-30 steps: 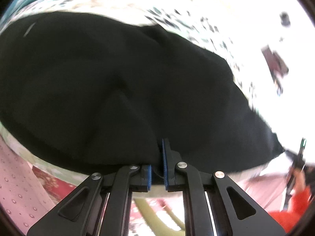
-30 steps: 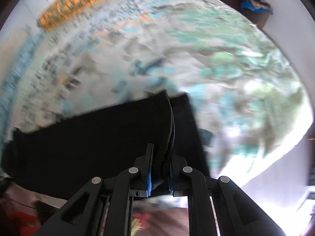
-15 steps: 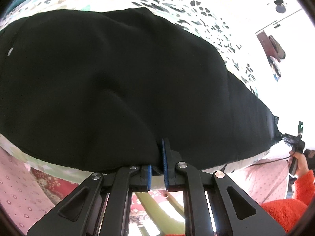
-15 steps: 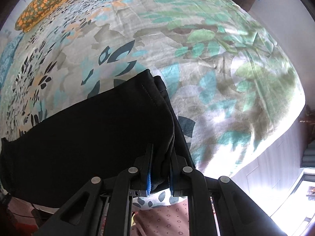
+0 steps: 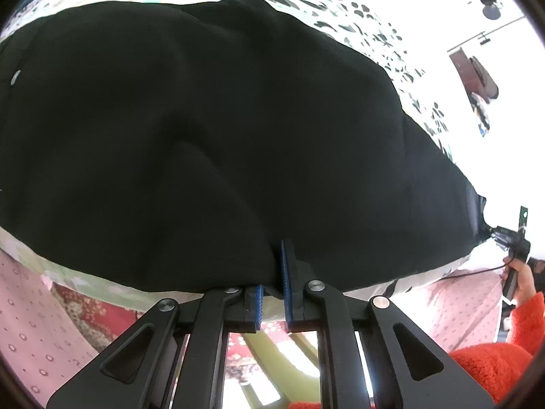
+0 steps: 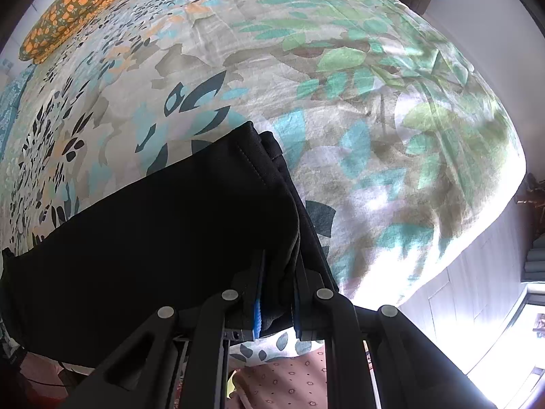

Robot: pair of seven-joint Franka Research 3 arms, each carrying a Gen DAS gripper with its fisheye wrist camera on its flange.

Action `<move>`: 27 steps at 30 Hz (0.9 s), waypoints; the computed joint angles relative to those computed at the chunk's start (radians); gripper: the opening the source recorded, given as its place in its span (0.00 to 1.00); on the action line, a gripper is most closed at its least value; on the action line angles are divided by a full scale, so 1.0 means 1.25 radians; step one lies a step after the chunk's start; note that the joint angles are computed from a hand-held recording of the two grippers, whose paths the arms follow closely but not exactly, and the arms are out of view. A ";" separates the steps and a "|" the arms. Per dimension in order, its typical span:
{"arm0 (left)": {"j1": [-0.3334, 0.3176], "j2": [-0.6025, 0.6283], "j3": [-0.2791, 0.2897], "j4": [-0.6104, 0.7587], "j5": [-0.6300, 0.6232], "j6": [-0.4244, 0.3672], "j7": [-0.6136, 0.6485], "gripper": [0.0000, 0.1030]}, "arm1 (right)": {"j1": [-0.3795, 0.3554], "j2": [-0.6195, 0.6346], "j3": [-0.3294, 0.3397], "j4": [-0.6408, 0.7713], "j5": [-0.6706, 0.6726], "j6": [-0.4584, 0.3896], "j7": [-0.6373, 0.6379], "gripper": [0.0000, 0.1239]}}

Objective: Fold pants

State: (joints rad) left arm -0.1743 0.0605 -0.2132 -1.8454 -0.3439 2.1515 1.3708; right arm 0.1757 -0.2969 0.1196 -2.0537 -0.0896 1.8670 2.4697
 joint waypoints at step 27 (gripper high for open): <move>-0.008 0.108 0.017 0.177 0.418 -0.042 -0.144 0.74 | 0.039 -0.002 0.127 0.029 -0.224 0.211 0.274 0.68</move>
State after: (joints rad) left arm -0.1848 0.1956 -0.1918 -1.6235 0.1788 2.0991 1.1908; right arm 0.2242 -0.2996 0.2787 -2.0181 -0.3703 2.1312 2.8125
